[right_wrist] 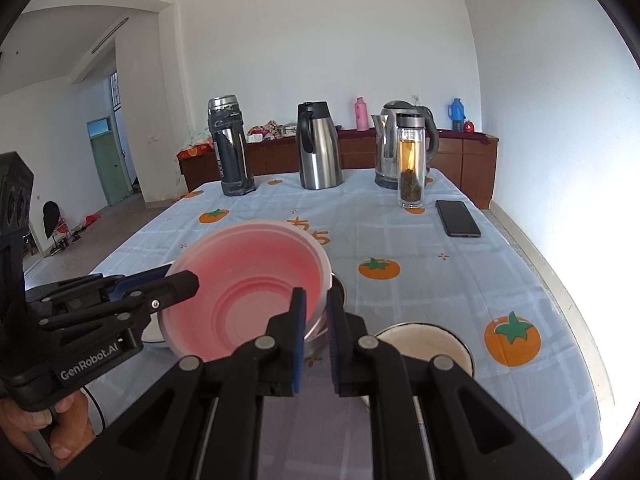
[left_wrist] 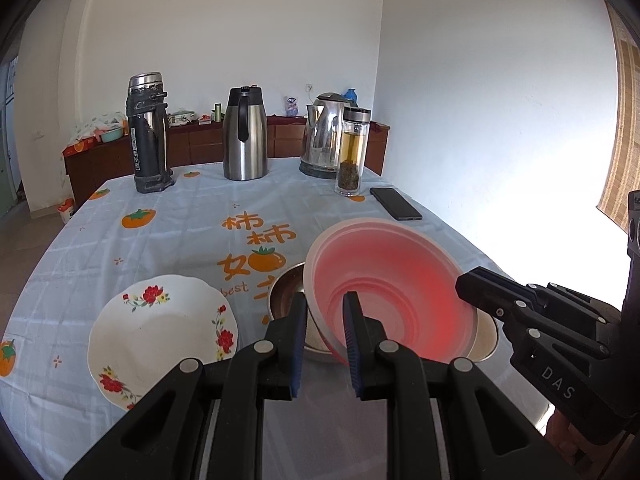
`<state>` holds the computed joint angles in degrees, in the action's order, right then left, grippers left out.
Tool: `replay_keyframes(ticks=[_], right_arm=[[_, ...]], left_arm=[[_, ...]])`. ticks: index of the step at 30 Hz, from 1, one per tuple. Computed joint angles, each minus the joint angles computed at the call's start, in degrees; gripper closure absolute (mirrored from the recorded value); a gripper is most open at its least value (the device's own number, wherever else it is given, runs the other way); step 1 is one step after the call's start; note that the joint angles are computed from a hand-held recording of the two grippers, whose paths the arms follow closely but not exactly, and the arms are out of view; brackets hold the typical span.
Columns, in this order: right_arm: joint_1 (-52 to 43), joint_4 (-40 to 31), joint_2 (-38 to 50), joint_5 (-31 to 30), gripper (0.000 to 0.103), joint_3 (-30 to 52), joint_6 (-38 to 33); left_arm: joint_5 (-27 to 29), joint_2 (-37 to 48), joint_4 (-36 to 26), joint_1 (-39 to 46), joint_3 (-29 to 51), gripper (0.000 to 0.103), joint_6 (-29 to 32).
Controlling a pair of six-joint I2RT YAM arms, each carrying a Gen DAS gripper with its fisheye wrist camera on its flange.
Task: Organize plates and bowls
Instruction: 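Lower the pink plastic bowl into the steel bowl with the left gripper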
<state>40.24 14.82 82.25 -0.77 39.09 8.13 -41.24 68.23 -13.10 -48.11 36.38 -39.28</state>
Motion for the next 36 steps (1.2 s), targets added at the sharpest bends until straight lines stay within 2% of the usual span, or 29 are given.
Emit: replay_keyframes(ticks=[19, 36], right_arm=[[1.02, -2.78, 6.69, 2.28, 0.092, 7.63, 0.14], [1.63, -8.39, 10.12, 7.12, 0.092, 13.68, -0.02]], left_arm=[[4.63, 0.55, 6.84, 7.12, -0.69, 0.083, 7.85], [17.30, 2.91, 15.19, 15.85, -2.00, 0.083, 15.54]])
